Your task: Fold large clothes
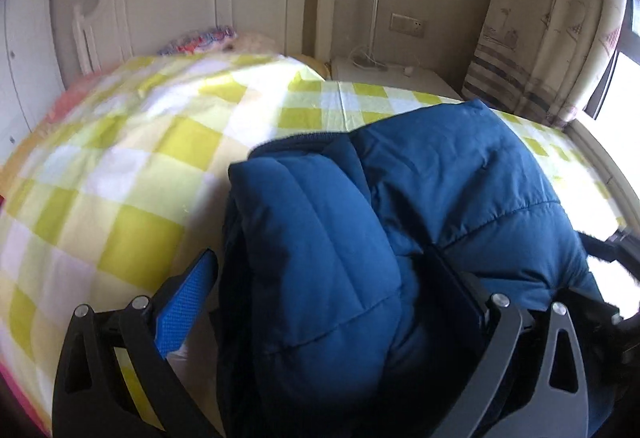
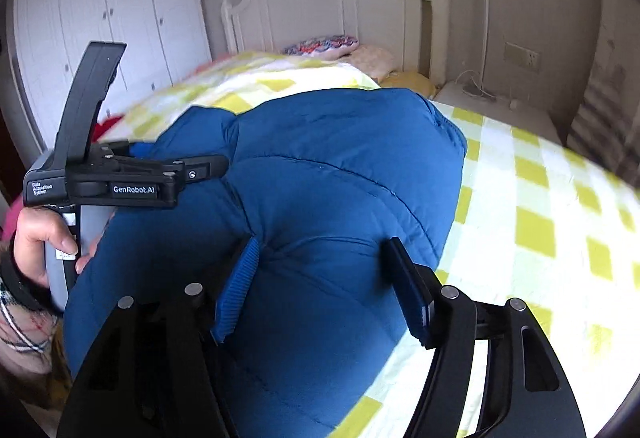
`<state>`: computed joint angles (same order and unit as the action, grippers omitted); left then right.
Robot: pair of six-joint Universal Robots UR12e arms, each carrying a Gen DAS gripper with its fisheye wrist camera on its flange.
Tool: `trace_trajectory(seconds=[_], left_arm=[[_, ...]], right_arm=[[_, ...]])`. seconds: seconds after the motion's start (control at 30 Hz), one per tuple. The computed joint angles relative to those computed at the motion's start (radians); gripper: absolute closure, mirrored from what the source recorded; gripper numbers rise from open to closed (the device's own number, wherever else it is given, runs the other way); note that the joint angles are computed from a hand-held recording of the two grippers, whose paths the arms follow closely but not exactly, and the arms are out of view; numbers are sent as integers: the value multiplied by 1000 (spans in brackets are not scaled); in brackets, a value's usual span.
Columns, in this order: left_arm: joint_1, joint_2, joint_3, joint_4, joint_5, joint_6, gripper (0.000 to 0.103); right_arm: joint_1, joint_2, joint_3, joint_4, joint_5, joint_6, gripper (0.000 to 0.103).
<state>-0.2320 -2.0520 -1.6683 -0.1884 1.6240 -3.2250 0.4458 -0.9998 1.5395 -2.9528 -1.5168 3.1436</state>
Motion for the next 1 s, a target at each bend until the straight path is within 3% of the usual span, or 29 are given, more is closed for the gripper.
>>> trace_trajectory(seconds=[0.1, 0.27, 0.37, 0.43, 0.53, 0.6, 0.7, 0.73, 0.8, 0.87, 0.93, 1.0], left_arm=[[-13, 2, -11, 46, 53, -2, 2], [1, 8, -17, 61, 36, -36, 2], [7, 5, -16, 64, 24, -47, 2], [12, 3, -14, 62, 26, -67, 2], [22, 8, -20, 56, -12, -89, 2], [21, 7, -21, 62, -8, -88, 2], [19, 7, -24, 74, -1, -89, 2], [21, 7, -25, 75, -4, -90, 2], [23, 8, -25, 74, -12, -94, 2], [24, 8, -26, 73, -4, -106, 2], [27, 10, -23, 55, -15, -112, 2], [22, 16, -2, -15, -4, -81, 2]], right_arm=[[12, -5, -20, -40, -94, -35, 42], [-5, 20, -66, -109, -60, 54, 50], [12, 84, -137, 44, -122, -32, 57], [15, 96, -133, 20, -122, -43, 57], [16, 82, -159, 111, -123, -67, 57], [16, 88, -188, 101, -142, -88, 57], [-7, 119, -264, 100, -115, -24, 57], [-14, 136, -302, 136, -101, -5, 57], [-24, 199, -412, 319, -58, -13, 57], [-12, 243, -475, 413, -104, -81, 56], [-4, 251, -484, 409, -149, -86, 56], [0, 246, -472, 390, -169, -102, 56]])
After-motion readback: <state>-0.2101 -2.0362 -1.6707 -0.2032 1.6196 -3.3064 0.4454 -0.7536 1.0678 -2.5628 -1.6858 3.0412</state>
